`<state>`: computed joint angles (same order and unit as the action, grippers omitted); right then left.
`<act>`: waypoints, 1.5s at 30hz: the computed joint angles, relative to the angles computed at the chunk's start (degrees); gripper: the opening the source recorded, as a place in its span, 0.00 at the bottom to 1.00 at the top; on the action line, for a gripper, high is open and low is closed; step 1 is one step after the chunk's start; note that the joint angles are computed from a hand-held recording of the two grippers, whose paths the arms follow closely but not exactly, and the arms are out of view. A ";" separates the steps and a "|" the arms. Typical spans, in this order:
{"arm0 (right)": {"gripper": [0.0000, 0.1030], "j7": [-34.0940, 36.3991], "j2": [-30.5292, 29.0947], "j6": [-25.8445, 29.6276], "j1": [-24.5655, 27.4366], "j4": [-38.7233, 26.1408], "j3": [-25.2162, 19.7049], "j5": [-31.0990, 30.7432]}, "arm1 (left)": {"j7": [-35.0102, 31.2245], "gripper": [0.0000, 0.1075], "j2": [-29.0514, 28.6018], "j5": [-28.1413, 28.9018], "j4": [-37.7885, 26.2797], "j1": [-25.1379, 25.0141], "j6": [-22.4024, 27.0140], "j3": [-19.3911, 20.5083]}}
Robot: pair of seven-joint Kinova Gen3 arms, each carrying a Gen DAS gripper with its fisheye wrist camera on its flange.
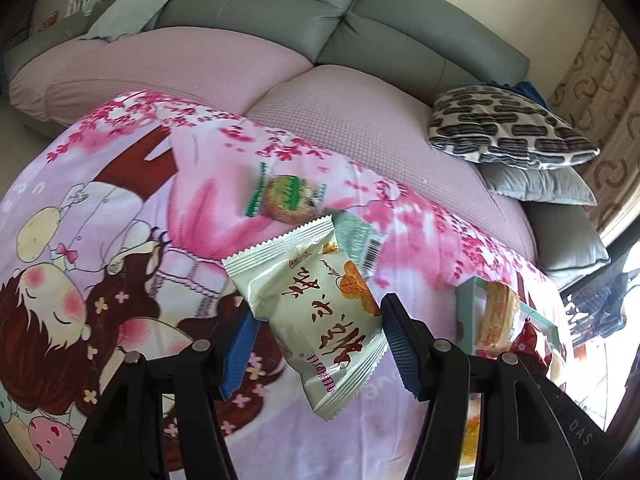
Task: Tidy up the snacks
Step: 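Carry both packets over the tray with both tools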
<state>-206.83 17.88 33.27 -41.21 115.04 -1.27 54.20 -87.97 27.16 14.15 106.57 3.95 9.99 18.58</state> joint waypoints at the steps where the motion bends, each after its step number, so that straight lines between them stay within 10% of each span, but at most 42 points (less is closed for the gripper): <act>1: 0.54 -1.14 -0.79 0.12 -0.04 1.04 0.42 0.32 | -0.35 0.59 0.02 -0.13 -0.09 0.02 0.02 0.70; 20: 0.54 -20.94 -12.83 6.83 10.56 16.03 -6.11 4.97 | -9.81 0.59 2.12 1.77 -5.40 6.69 3.50 8.05; 45: 0.54 -23.95 -14.52 2.53 16.22 20.34 -7.28 6.84 | -9.59 0.59 5.90 -1.09 -14.29 21.48 10.31 0.96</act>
<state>-230.79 3.36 35.80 -24.99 135.38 -8.56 61.04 -97.56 33.06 13.06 92.28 25.42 20.30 19.54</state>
